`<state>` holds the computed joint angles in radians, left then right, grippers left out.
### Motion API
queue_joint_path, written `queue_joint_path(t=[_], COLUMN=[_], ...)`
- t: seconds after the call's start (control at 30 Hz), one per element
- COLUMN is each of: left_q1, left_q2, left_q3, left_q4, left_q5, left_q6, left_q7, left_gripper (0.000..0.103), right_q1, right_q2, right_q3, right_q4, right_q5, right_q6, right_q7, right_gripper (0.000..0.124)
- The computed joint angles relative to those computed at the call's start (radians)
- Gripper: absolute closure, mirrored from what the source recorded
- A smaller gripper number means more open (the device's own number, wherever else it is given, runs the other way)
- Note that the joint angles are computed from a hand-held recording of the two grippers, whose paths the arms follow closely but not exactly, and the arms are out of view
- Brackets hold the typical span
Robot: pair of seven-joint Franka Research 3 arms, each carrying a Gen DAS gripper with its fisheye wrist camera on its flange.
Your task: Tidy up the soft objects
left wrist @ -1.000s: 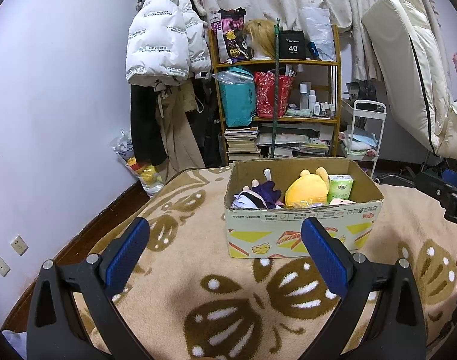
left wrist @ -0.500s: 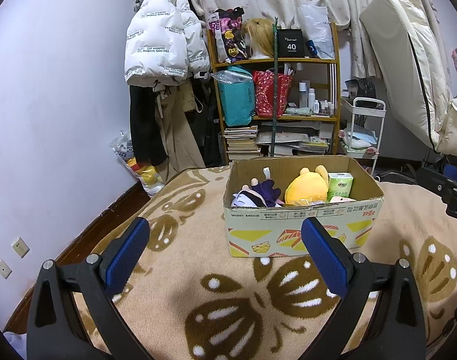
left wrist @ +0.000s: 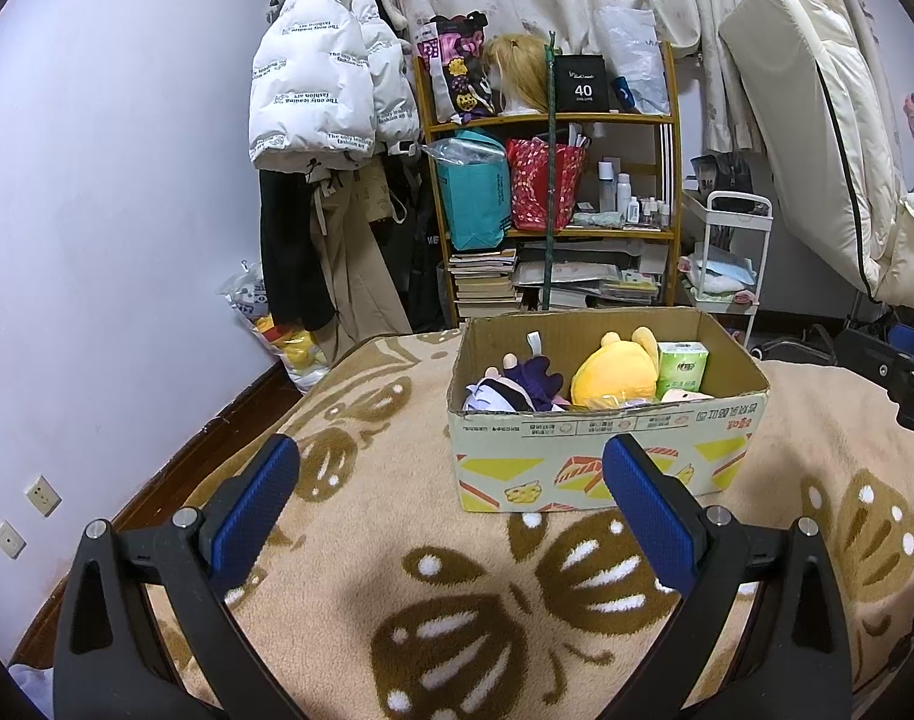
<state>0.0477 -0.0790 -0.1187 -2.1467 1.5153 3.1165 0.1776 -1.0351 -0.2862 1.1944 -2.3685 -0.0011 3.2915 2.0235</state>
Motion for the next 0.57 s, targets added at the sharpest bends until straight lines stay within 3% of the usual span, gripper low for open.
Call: queue_joint_path(t=[0.57], left_q1=[0.001], left_q2=[0.005], left_q3=[0.004], left_q4=[0.002], left_q5=[0.009], left_q6=[0.005], left_q7=[-0.002], left_gripper=[0.003], right_q1=[-0.008], right_q2=[-0.006], right_q3=[0.004], right_q4=[0.002], right_q5=[-0.006], right_q6=[-0.004], right_q7=[0.005], right_gripper=[0.021])
